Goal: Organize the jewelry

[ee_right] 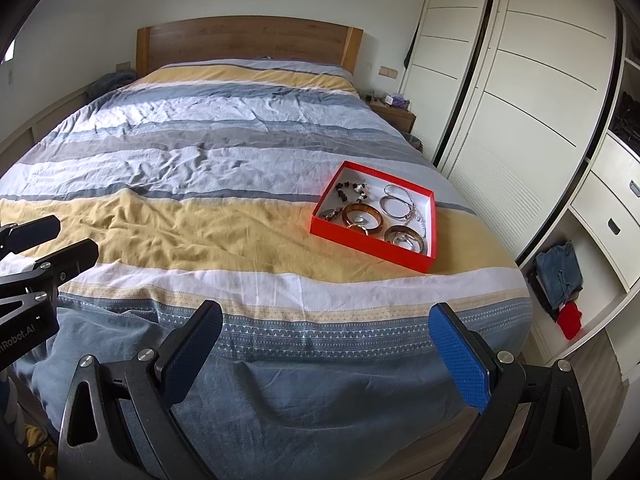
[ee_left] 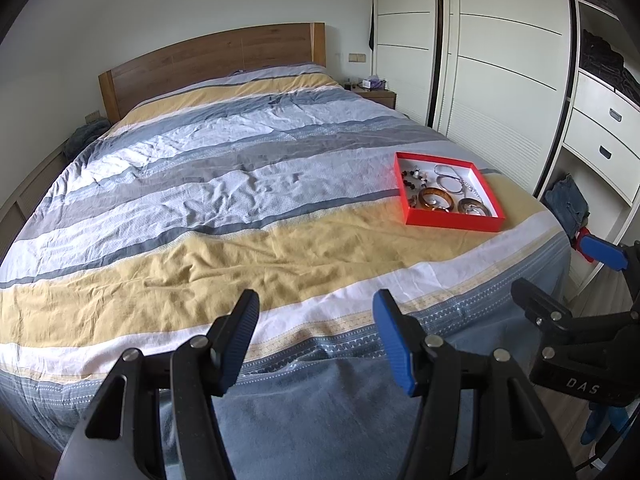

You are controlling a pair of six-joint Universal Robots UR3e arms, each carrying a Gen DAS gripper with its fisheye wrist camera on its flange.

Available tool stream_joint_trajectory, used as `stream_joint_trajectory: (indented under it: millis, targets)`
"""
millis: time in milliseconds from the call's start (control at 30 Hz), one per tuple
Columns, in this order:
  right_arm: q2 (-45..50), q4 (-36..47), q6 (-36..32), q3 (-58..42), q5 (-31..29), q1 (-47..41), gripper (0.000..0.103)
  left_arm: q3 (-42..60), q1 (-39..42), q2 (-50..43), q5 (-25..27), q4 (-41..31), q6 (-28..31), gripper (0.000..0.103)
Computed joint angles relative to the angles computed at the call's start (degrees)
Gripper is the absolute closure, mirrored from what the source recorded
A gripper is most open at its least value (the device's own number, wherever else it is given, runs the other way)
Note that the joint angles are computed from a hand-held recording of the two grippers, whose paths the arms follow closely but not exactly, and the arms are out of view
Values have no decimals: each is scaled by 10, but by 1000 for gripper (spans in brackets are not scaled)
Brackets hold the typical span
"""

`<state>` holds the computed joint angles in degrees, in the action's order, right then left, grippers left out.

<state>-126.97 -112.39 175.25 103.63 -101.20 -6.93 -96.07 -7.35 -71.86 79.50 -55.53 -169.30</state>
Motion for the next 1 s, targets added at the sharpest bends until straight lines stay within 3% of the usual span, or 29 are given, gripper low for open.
stream_joint_trajectory:
  millis: [1000]
  targets:
    - [-3,3,-6,0,7,-9,2,2,-3,-3,4,0,-1,46]
